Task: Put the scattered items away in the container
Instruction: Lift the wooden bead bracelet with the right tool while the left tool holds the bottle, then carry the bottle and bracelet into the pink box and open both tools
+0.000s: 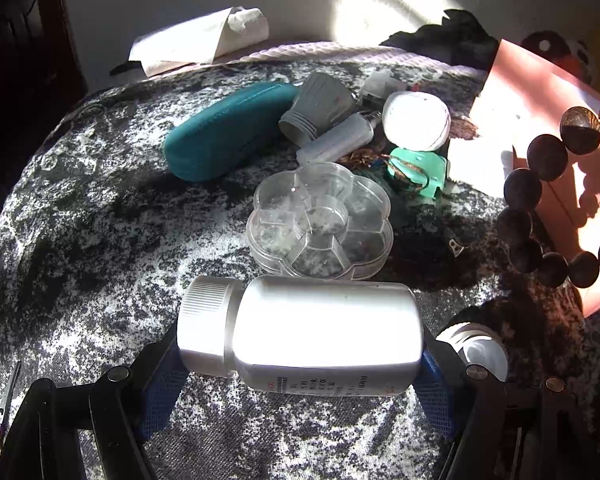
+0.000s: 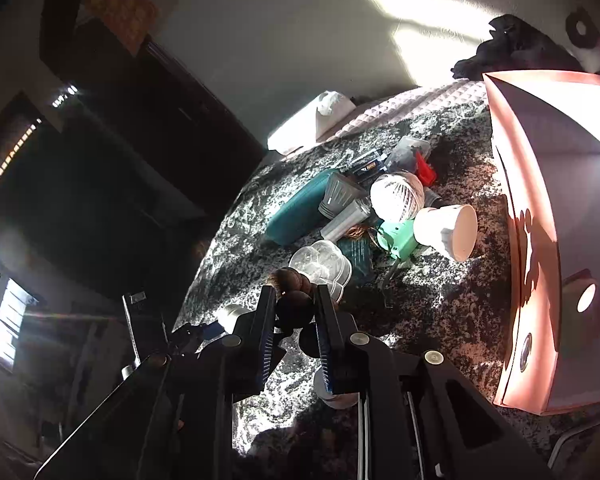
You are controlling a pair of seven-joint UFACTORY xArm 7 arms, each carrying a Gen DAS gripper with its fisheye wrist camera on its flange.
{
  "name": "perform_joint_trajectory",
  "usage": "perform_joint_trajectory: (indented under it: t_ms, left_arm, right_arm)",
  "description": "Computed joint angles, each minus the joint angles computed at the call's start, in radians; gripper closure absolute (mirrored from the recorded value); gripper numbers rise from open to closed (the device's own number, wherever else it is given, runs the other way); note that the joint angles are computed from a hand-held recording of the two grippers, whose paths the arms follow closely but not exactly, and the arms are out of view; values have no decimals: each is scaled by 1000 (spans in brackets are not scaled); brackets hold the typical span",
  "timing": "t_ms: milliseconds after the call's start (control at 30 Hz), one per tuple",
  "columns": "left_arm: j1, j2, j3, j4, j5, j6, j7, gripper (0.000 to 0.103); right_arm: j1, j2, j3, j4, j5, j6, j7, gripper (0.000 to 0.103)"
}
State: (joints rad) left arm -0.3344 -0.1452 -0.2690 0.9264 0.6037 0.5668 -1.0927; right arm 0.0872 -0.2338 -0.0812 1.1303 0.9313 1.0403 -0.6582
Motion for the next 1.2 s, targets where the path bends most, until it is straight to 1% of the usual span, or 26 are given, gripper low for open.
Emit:
perform_joint_trajectory:
  t_ms: [167, 300, 433, 500, 700, 867, 1067, 1200]
  left_arm:
    - [-9, -26, -29, 37, 46, 55, -30, 21]
    - [-20, -35, -55, 85, 89, 97, -53, 21]
    - [-42, 1, -81, 186, 152, 156, -68, 21]
    - [-64, 37, -84, 249, 177, 173, -72, 21]
    - [-172, 203, -65, 491, 244, 227, -47, 21]
    - [-277, 365, -36, 718, 276, 266, 17, 21]
    - [-392, 582, 14, 1026, 252, 312, 136, 21]
    - [-457, 744, 48, 1269, 204, 359, 242, 21]
  right_arm:
    - [3, -63, -6, -31, -21, -6, -21, 83]
    - [7, -131, -18, -56, -52, -48, -32, 83]
    - [14, -199, -44, -74, -93, -108, -46, 83]
    - [14, -231, -52, -86, -124, -151, -49, 83]
    - [12, -278, -105, -96, -204, -242, -33, 83]
    - [-6, -278, -156, -77, -252, -315, -23, 83]
    - [-45, -222, -221, -21, -274, -399, -11, 83]
    - [-72, -162, -267, 32, -253, -417, -18, 83]
